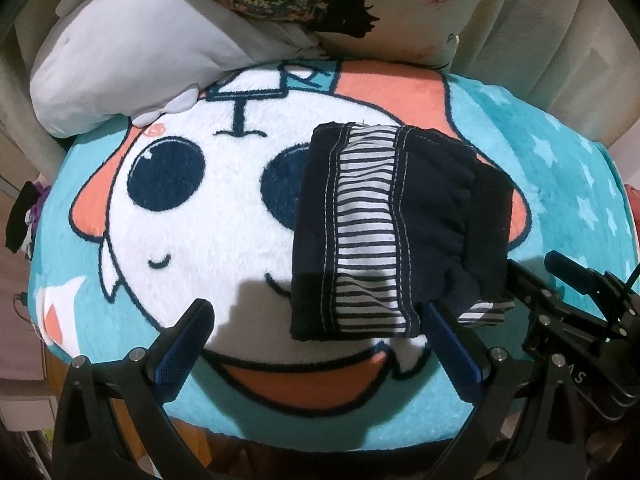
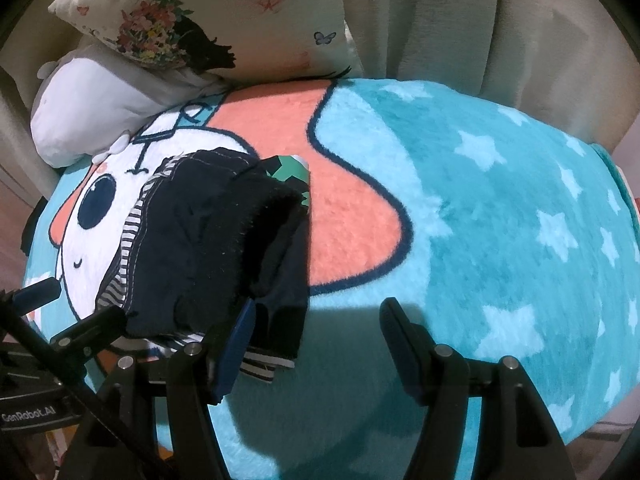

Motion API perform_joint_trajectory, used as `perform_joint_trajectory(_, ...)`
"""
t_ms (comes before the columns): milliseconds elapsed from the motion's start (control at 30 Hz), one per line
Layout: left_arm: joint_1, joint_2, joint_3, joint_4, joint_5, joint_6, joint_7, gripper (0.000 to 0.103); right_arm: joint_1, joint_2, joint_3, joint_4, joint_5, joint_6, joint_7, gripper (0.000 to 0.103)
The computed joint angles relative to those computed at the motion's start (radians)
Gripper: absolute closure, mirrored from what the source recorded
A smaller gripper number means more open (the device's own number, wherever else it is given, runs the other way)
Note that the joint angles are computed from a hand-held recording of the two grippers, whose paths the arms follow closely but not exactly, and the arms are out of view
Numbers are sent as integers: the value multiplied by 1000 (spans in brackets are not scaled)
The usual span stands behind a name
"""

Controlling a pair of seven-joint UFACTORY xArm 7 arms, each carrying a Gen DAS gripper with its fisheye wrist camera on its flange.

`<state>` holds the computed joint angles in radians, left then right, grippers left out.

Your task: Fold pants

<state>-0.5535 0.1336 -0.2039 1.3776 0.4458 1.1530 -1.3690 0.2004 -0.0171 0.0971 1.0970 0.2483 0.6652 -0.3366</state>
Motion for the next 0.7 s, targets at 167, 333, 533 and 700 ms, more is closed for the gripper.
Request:
perform_joint_trajectory(167,2,1,1,-3,-12,-1,-8,0,1,10,1,7,-1,9,-8,33)
perform_joint_trajectory(333,6,-6,2,-12,-12,-4,-23,0,-2,19,1,16,-9,15,7,33)
perform_joint_trajectory(533,14,-8,4,-16,-22,-9,-26,0,-3,23,3,21,-13,8,7,33)
perform_joint_trajectory(700,19,-14,4,-23,-24,-16,-32,0,-2,22,3,19,-24,3,9,32)
